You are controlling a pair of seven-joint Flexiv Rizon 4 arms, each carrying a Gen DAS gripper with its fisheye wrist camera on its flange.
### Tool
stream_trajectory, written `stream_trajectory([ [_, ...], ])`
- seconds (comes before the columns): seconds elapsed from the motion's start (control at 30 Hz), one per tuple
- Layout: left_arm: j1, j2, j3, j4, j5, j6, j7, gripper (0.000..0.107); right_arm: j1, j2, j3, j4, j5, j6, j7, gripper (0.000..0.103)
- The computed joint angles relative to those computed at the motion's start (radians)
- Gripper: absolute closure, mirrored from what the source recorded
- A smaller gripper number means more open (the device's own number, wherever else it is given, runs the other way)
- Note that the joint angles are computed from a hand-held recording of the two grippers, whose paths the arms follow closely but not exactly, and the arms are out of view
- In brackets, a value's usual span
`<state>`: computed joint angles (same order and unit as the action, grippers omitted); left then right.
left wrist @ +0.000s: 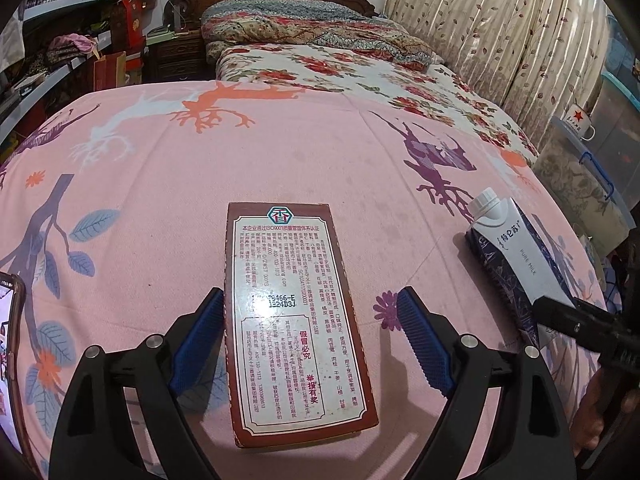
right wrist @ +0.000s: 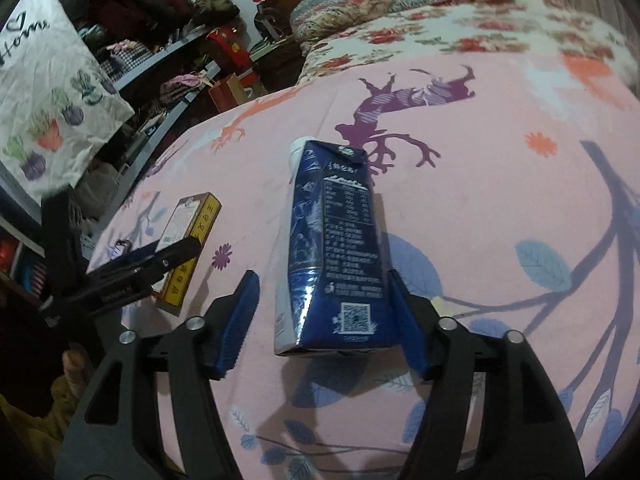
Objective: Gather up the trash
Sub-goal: 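Grasp the blue-white milk carton with the right tool while the left holds the box, then hold the brown box in the left tool and the carton in the right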
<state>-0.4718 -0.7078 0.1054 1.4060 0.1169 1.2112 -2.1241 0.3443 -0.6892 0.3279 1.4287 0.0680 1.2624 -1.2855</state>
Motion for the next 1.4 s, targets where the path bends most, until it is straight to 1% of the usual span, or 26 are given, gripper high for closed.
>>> stream_trajectory([
  [0.23, 0.007, -0.001, -0.010, 0.002, -0.008, 0.006, 0.010, 0.022, 0.038, 0.001, -0.050, 0.024, -0.047, 0.026, 0.045, 0.029],
  [0.33, 0.007, -0.001, -0.010, 0.002, -0.011, 0.007, 0.012, 0.021, 0.033, -0.006, -0.043, 0.026, -0.052, 0.033, 0.052, 0.026],
  [0.63, 0.008, 0.000, -0.014, 0.006, -0.021, 0.012, 0.024, 0.019, 0.053, -0.008, -0.065, 0.045, -0.106, 0.068, 0.081, 0.020],
  [0.77, 0.007, 0.000, -0.013, 0.006, -0.022, 0.011, 0.024, 0.018, 0.051, -0.010, -0.064, 0.047, -0.121, 0.073, 0.087, 0.018],
  [0.87, 0.008, -0.003, -0.015, 0.002, -0.023, 0.009, 0.028, 0.018, 0.054, -0.010, -0.066, 0.050, -0.132, 0.076, 0.091, 0.014],
  [1.0, 0.008, -0.004, -0.016, 0.001, -0.025, 0.009, 0.029, 0.017, 0.049, -0.013, -0.060, 0.051, -0.135, 0.084, 0.093, 0.012],
  [1.13, 0.011, -0.006, -0.021, 0.000, -0.028, 0.010, 0.037, 0.015, 0.041, -0.016, -0.047, 0.050, -0.133, 0.086, 0.087, 0.005],
  [1.4, 0.012, -0.007, -0.024, 0.001, -0.038, 0.013, 0.047, 0.014, 0.028, -0.020, -0.028, 0.048, -0.120, 0.092, 0.072, 0.003],
])
